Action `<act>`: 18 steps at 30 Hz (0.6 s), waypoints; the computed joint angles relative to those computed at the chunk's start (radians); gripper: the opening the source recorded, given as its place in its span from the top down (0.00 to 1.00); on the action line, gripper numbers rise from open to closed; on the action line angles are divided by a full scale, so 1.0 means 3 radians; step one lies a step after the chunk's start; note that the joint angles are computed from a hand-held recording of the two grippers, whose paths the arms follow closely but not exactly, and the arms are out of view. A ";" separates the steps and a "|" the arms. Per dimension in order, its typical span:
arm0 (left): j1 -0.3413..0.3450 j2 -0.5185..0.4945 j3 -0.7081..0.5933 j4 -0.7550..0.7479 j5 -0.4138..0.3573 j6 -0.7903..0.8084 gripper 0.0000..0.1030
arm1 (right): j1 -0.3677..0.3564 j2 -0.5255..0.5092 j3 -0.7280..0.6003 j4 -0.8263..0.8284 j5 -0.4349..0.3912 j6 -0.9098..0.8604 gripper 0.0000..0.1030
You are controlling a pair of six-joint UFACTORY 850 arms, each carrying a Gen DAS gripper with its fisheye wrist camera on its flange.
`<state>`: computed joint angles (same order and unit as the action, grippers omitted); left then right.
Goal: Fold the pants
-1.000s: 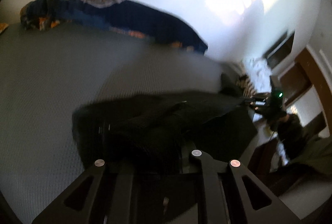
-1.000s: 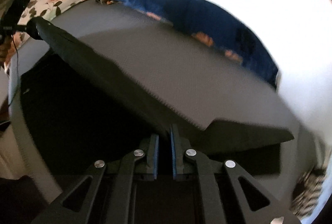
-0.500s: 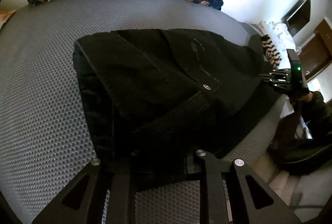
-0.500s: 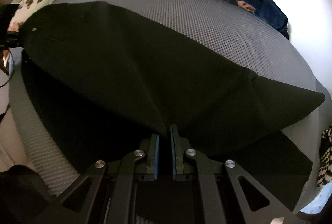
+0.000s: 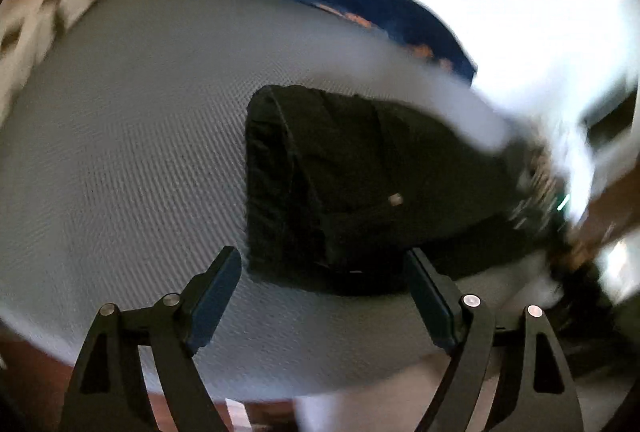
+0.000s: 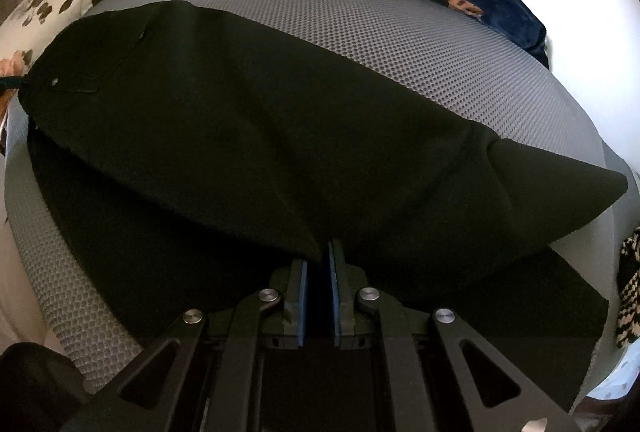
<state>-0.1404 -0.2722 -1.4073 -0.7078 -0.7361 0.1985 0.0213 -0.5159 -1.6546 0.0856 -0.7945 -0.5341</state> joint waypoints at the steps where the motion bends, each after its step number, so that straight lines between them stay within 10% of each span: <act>1: 0.0006 0.0040 0.0081 -0.0189 0.0049 0.0009 0.20 | 0.0000 -0.0008 -0.0014 0.0007 -0.0009 0.0000 0.92; 9: -0.0110 -0.0145 0.0172 -0.0797 0.0062 -0.0639 0.50 | -0.0011 -0.0009 -0.0035 0.0056 -0.0010 -0.0018 0.91; 18: -0.0149 -0.0273 0.0072 -0.0741 0.0246 -0.0976 0.60 | -0.0028 0.0015 -0.0005 0.0103 0.0022 -0.0050 0.91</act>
